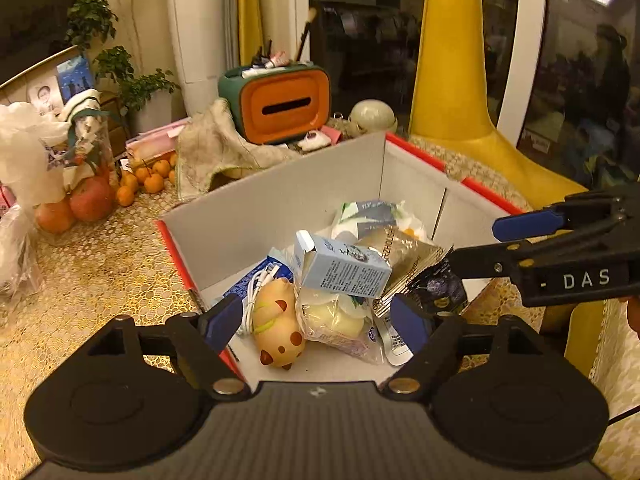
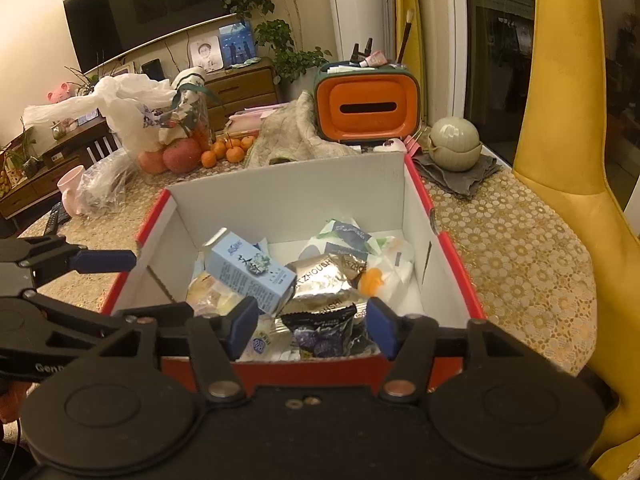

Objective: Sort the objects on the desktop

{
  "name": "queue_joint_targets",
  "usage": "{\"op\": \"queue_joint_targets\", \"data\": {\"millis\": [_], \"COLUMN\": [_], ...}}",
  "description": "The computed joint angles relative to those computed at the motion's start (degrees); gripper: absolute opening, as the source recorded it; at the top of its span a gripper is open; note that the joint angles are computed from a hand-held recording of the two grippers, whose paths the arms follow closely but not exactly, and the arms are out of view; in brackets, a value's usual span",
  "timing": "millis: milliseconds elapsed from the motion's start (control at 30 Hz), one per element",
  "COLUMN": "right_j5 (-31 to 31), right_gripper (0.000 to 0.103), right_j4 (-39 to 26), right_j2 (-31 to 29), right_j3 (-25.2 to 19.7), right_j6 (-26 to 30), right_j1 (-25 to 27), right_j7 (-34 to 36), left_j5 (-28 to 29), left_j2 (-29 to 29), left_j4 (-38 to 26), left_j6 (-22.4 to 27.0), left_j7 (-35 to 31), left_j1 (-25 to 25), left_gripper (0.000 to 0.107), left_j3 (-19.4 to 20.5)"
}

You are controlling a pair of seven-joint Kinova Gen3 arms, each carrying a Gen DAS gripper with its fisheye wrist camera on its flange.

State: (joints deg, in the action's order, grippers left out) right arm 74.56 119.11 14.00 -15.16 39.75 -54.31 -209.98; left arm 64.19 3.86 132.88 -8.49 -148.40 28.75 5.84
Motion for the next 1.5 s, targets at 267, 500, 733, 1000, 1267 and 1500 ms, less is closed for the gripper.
{"op": "queue_joint_targets", "data": {"millis": [267, 500, 733, 1000, 1267, 1500], "right_j5": [-1.8, -1.7, -1.1, -0.9, -2.4, -3.9], "right_gripper": [0.065, 0.073, 0.081, 0.089, 0.092, 0.092], "right_j4": [0.0, 0.6, 1.5, 1.9, 1.8, 1.7], "right_j2": [-2.3, -3.7, -4.5, -4.7, -4.8, -4.8], "right_j3": [-1.9, -3.8, -5.6, -6.7, -7.7, -8.0], "right_j6": [3.9, 7.2, 10.7, 13.7, 15.9, 16.1], "right_j1": [-2.5, -4.3, -6.1, -7.8, -9.3, -10.3], "right_j7": [0.8, -0.7, -3.4, -5.8, -6.6, -6.5], "left_j5": [1.5, 7.7, 14.5, 16.8, 25.5, 27.5], "left_j2": [-4.9, -8.6, -11.4, -13.9, -16.0, -16.2], "left_j4": [3.1, 5.2, 6.7, 8.6, 9.2, 10.0], "left_j6": [-3.1, -5.8, -7.0, -6.9, -7.9, -9.5], "left_j7": [2.6, 0.5, -2.7, -2.5, -9.4, -9.8], "left_j1": [-2.8, -5.6, -6.1, -6.3, -2.5, 0.7], "left_gripper": [0.081, 0.081, 0.087, 0.103, 0.103, 0.103], "left_j3": [5.4, 10.8, 13.0, 13.9, 12.4, 11.2]}}
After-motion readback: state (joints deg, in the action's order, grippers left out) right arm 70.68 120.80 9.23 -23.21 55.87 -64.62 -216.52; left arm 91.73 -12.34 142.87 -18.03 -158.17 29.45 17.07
